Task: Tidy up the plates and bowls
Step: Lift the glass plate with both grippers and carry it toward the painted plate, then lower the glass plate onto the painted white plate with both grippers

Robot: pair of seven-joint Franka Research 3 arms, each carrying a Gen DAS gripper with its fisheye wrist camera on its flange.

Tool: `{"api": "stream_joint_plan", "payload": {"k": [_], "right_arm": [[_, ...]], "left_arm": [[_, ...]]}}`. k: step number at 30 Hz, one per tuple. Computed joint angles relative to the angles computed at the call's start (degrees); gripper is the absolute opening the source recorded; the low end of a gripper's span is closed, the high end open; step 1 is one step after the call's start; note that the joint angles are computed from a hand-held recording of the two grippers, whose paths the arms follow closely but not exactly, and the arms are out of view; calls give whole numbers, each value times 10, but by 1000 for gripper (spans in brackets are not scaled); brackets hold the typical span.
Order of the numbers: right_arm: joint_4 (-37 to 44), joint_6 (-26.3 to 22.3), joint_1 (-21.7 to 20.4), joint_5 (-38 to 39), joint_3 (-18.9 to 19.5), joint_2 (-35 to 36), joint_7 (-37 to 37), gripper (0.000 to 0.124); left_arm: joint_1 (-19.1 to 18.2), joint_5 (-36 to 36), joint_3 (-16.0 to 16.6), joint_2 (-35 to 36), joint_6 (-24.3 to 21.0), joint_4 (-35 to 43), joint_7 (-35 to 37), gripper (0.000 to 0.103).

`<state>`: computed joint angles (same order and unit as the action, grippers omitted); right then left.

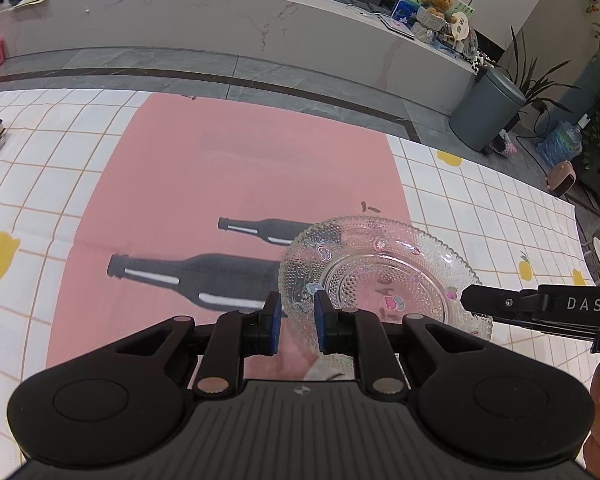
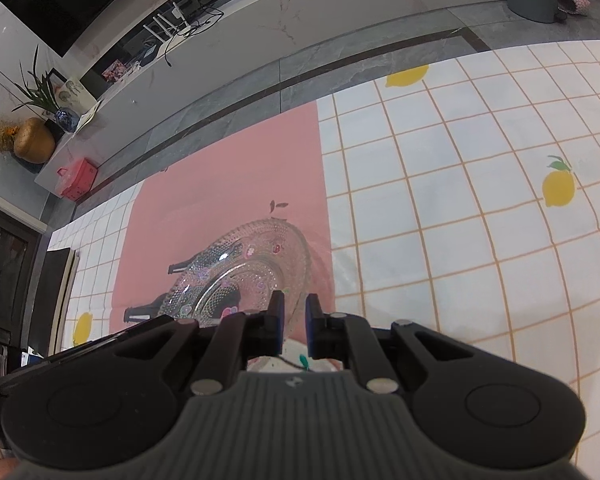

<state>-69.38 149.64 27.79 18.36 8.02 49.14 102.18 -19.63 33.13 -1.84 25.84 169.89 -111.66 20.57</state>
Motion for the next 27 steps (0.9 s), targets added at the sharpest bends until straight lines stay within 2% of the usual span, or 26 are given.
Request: {"api": "stream_joint_plan", "payload": {"k": [10, 18, 27], "right_arm": [[-101, 28, -7, 11, 6, -69, -18, 9], [-175, 51, -6, 21, 12, -115, -28, 10], [-229, 62, -5, 35, 17, -143, -36, 10]], "left_arm": [[-23, 29, 12, -28, 8, -34, -45, 19], [-40, 79, 16, -51, -13, -55, -99, 19], [-26, 112, -5, -71, -7, -90, -136, 19]]}}
